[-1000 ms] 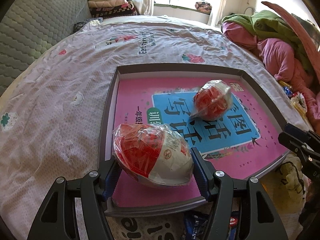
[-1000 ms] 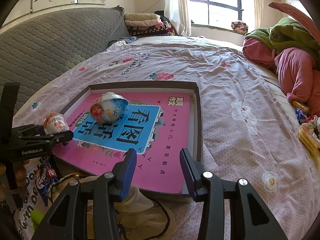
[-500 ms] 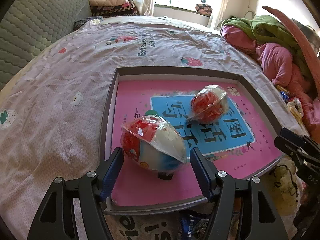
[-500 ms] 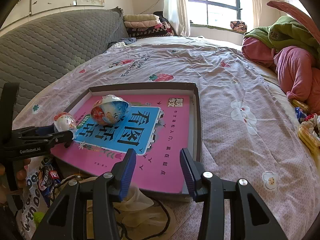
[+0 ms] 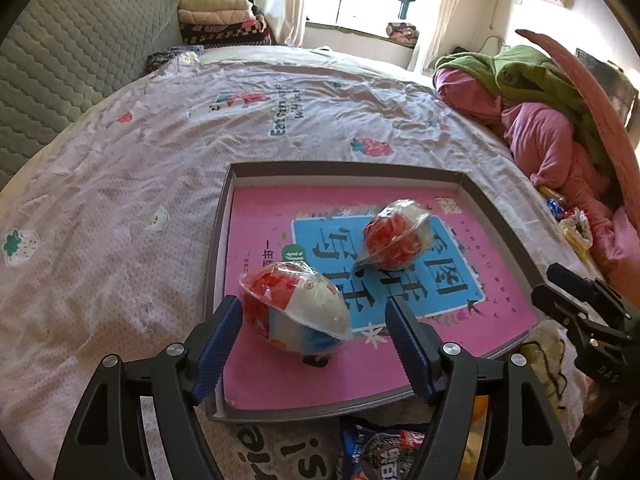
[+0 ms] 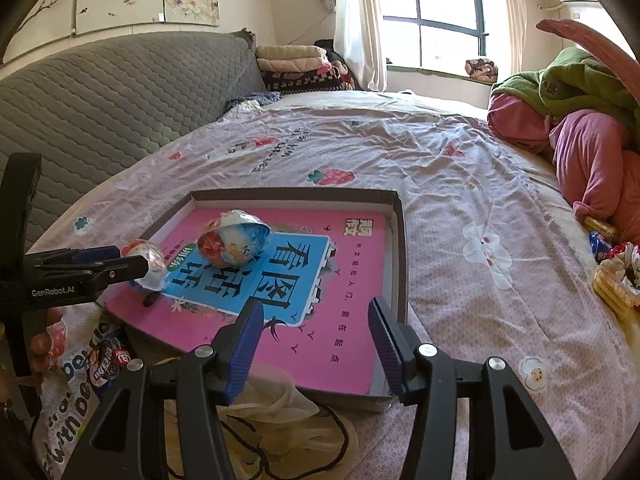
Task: Organize objects
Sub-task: 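Lower large red-white egg into the tray and open the left tool, then withdraw both open tools back from the tray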
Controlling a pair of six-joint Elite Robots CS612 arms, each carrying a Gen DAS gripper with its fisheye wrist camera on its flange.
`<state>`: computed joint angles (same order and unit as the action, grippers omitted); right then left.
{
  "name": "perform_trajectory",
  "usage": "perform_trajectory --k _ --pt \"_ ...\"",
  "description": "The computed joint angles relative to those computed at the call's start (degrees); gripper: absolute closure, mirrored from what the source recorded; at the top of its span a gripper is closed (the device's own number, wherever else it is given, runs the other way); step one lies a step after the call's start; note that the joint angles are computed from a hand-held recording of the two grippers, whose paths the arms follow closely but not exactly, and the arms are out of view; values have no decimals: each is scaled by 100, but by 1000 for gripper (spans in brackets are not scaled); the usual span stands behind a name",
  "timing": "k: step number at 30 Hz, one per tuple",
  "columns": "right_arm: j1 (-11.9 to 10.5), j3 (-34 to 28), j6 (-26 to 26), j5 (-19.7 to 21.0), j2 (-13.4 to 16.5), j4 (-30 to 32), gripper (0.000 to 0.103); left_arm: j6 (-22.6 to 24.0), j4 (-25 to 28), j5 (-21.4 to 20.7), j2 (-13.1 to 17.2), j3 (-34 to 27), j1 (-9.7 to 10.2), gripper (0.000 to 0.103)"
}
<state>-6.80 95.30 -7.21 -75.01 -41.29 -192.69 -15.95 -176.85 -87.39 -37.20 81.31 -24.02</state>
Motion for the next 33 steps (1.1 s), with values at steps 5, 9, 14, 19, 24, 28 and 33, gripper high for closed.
perform_trajectory --k 5,9,14,19,24,28,33 --pt "-3 41 3 63 -18 -164 46 68 -185 6 -82 94 -24 28" --pt "-3 76 -4 96 -36 -277 46 104 -348 -1 -150 178 -37 28" --pt "4 107 -20 136 -55 -347 46 141 -596 48 -240 298 -54 28" --pt "25 141 -83 175 -80 -358 46 143 -849 267 -334 487 -103 27" --pt "34 210 -141 224 -125 -401 46 106 -954 434 -393 642 -149 27" --pt "72 273 -140 66 -159 -468 45 -84 -970 603 -435 760 -185 27" --pt "83 320 -103 27 -176 -515 44 -223 -926 473 -452 806 -176 27"
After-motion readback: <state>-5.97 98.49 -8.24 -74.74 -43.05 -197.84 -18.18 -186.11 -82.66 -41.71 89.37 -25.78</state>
